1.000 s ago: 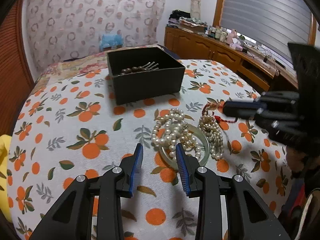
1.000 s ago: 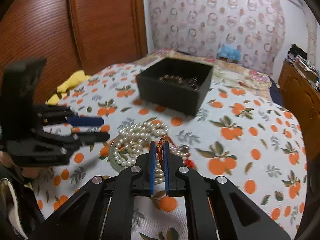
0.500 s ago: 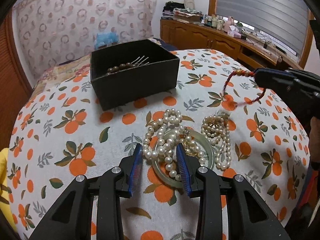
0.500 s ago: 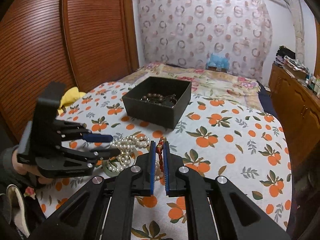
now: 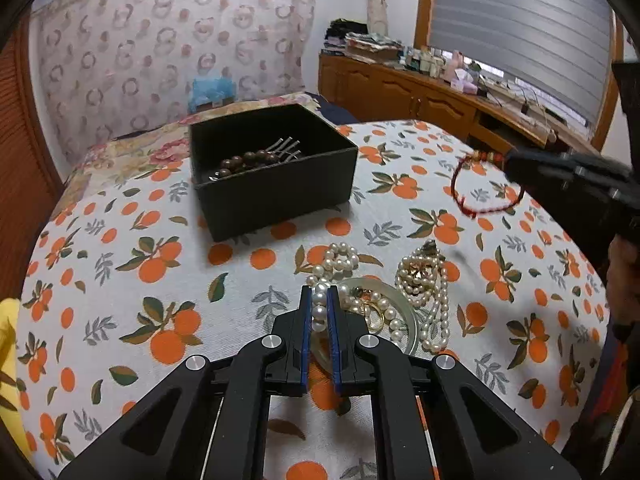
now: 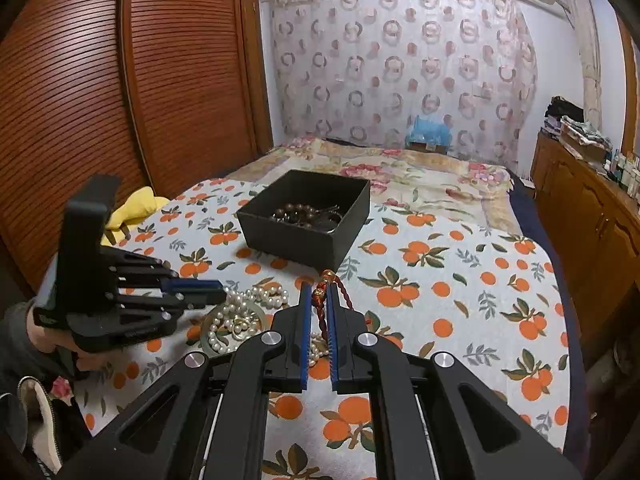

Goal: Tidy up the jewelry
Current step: 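Grasp the pearl necklace with the left tool while the right tool grasps the red cord bracelet, then carry the pearl necklace with the left tool to the box while the right tool lowers the red bracelet in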

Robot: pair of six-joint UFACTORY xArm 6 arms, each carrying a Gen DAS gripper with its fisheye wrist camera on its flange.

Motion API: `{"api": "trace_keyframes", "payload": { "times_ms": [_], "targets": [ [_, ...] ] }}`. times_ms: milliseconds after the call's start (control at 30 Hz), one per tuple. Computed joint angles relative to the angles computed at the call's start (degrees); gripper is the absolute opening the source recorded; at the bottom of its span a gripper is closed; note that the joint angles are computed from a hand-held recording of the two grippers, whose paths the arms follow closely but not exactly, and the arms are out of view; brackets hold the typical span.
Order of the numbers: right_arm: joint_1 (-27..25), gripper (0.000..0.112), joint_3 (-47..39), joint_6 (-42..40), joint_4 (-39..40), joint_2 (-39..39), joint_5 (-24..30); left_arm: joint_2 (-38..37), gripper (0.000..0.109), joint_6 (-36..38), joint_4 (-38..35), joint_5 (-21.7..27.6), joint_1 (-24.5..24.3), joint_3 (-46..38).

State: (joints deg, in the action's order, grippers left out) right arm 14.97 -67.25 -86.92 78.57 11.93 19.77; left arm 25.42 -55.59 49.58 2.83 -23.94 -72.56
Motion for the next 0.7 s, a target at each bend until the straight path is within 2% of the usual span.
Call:
{"api": "trace_keyframes", "payload": {
  "times_ms": [267,400,533,700],
  "targets": [
    [0.66,0.008,-0.09,0.50,-0.75,0.80,-0.17,-4.48,0.006,-21.35,19.84,-1.55,2.17,1.57],
    [0.61,0.008,-0.59,0.52,-0.52,0.74,0.19,-6.57,0.006,-28.86,27.37,-2.06,2.62,1.19],
    [0.74,0.008,-1.27,1.41,-1.24,1.08,0.07,-7.32,0.006,-27.10,26.80,-2.48,2.56,0.47],
    [0.61,0.008,-4.00,4.27,-3.30,2.75,1.25,-7.52,0.006,-17.33,18.23,-2.91,2.47,-0.06]
  ]
}}
